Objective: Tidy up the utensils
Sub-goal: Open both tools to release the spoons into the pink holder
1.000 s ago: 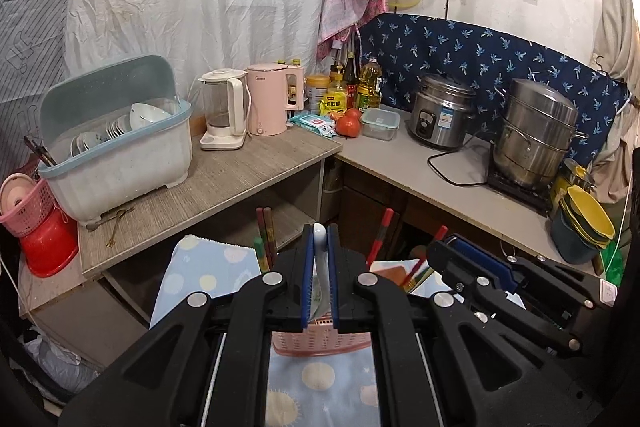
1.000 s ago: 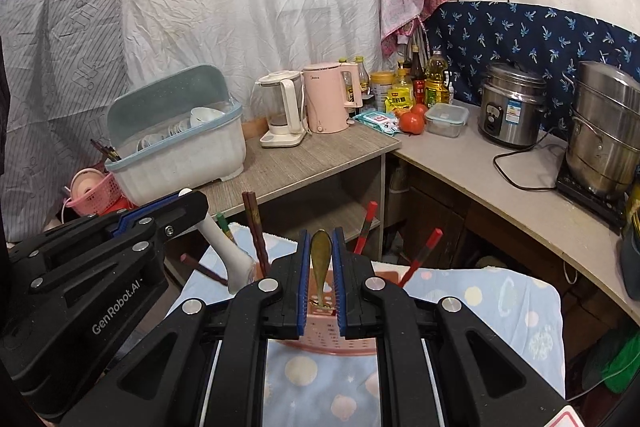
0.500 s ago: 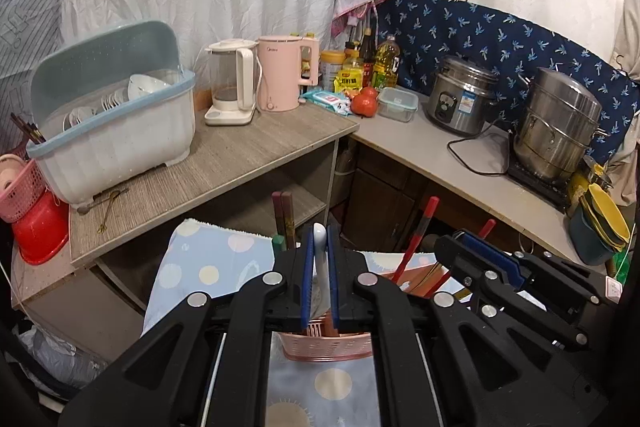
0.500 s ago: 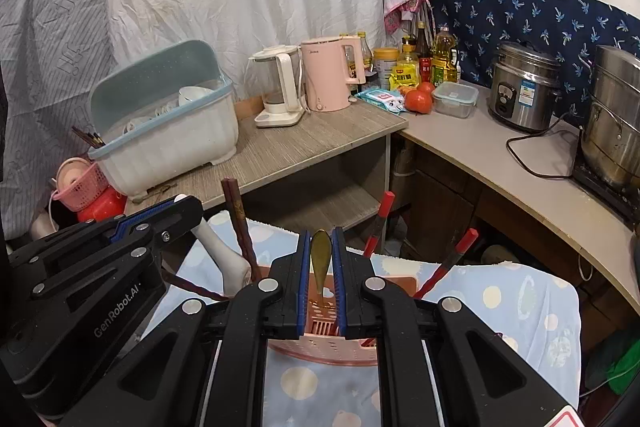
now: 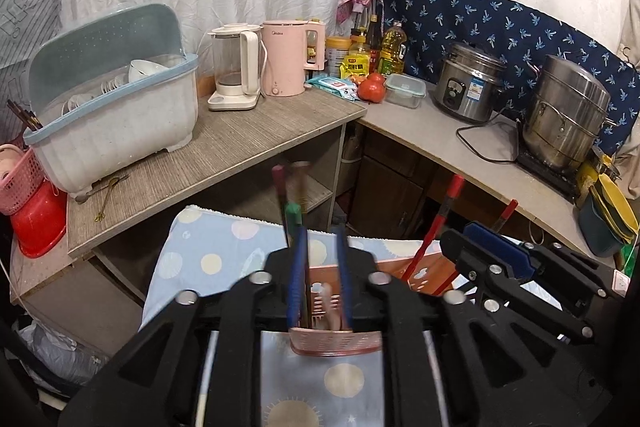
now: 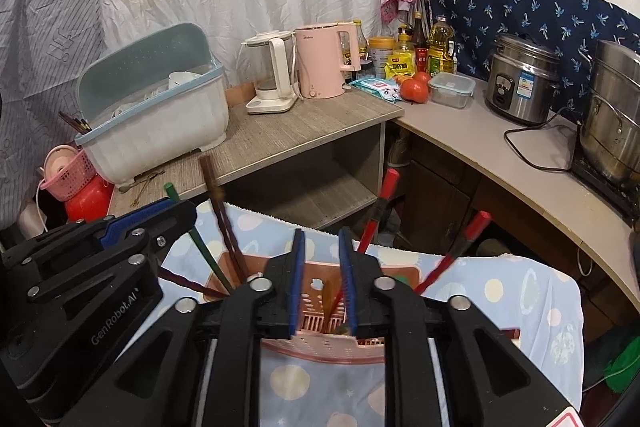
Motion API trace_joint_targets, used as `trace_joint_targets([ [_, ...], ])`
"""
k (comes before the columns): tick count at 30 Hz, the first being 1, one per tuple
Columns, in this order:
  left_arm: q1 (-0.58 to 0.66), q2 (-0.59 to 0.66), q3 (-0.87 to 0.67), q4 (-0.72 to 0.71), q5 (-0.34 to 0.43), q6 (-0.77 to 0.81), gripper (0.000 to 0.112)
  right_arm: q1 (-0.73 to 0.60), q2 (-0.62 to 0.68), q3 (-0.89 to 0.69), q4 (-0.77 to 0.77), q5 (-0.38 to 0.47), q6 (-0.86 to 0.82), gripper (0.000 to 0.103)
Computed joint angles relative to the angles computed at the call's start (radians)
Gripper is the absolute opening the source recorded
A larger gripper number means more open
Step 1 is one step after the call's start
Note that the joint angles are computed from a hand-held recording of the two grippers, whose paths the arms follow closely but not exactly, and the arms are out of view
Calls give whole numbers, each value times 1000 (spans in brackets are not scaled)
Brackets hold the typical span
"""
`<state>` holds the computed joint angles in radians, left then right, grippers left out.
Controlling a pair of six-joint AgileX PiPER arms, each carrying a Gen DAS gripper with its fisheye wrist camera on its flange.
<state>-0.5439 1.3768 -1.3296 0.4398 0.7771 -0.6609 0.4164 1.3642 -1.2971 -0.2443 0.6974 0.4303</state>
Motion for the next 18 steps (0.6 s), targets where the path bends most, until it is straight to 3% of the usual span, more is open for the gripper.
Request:
trace_joint_targets([
  [4,-4,-17,18,20,4,-25,25,22,-30,21,-39,-1,38,27],
  [8,-41,-47,47,83,28,-81,25,54,-74,48,-93,9,89,40],
  [13,-106,-101,93,162,82,-172,26,119,-155,112,-193,45,190,44],
  [18,-230,-166,162,278,174,-311,38,229,-270,219,-346,122,374,55],
])
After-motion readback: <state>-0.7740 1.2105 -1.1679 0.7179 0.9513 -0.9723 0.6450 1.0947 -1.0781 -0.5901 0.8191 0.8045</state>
